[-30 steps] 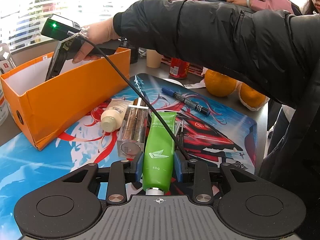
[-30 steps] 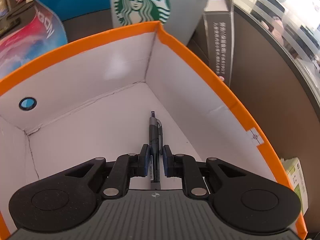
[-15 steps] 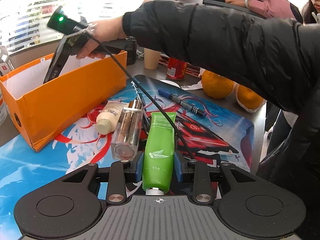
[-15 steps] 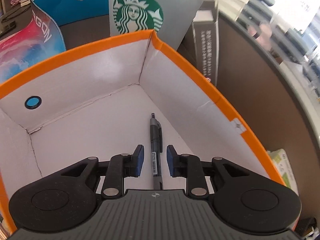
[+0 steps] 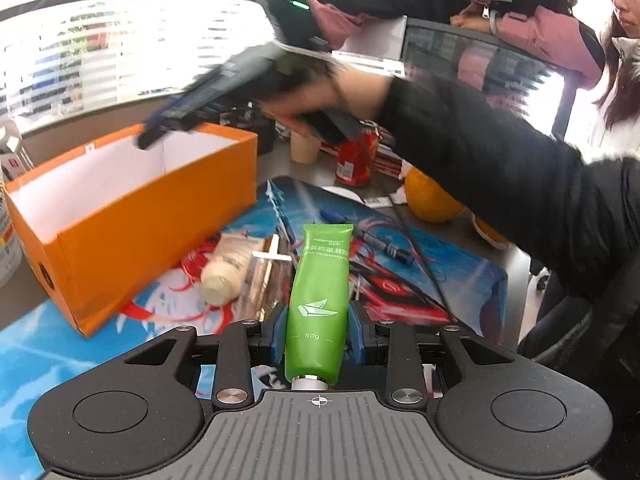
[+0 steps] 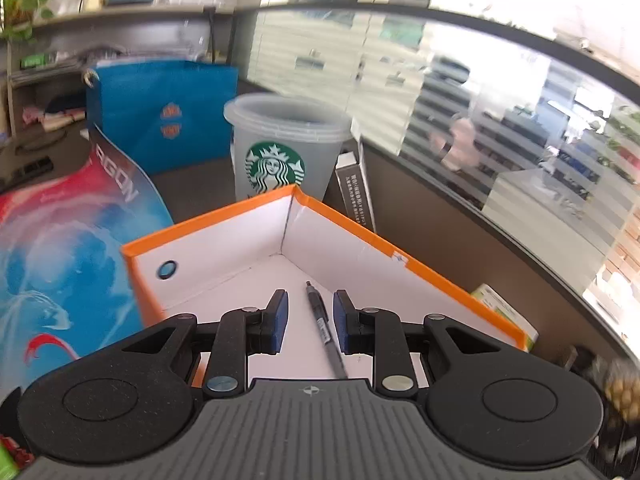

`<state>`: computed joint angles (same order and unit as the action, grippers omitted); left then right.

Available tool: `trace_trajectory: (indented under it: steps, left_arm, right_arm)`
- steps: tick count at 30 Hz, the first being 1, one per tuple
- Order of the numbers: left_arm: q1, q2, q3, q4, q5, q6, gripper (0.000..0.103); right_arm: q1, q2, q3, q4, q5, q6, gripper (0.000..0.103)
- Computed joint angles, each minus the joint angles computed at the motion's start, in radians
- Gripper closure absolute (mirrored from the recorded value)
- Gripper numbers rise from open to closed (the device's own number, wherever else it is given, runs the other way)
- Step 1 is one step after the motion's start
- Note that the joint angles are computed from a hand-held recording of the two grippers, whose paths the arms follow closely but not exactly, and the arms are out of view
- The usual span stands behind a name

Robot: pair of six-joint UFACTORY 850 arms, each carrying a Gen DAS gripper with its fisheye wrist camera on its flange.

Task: Organize rigid objects
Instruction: 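Carry the black pen into the orange box with the right tool and open it, then grasp the blue marker with the right tool while the left tool carries the green tube to the box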

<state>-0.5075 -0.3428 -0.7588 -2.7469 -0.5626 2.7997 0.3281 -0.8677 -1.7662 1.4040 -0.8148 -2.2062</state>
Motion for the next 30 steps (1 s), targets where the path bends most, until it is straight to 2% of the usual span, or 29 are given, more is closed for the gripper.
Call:
trace_trajectory:
  steps: [3,7,13,16,18,23,30]
  left_arm:
    - [0.004,0.002,-0.012,-0.002,0.008,0.007,0.073]
    - [0.013,-0.002,-0.03,0.003,0.016,0.008,0.073]
    - [0.029,-0.008,-0.064,-0.002,0.031,0.034,0.073]
    - [0.038,-0.009,-0.083,-0.024,0.044,0.072,0.073]
    - [0.048,-0.01,-0.101,-0.026,0.057,0.09,0.073]
    - [0.071,-0.029,-0.16,-0.054,0.102,0.134,0.073]
    - [0.104,-0.07,-0.245,-0.128,0.141,0.195,0.073]
  right_arm:
    - [-0.017,0.065,0.134,0.134,0.024,-0.1,0.081]
    - [-0.039,0.164,0.325,0.337,0.111,-0.24,0.081]
    - [-0.08,0.266,0.539,0.631,0.149,-0.366,0.081]
    - [-0.096,0.303,0.604,0.693,0.191,-0.378,0.081]
    - [-0.099,0.323,0.641,0.785,0.253,-0.447,0.081]
    - [-0.116,0.322,0.68,0.884,0.341,-0.509,0.081]
    - [-0.112,0.304,0.7,0.953,0.384,-0.569,0.081]
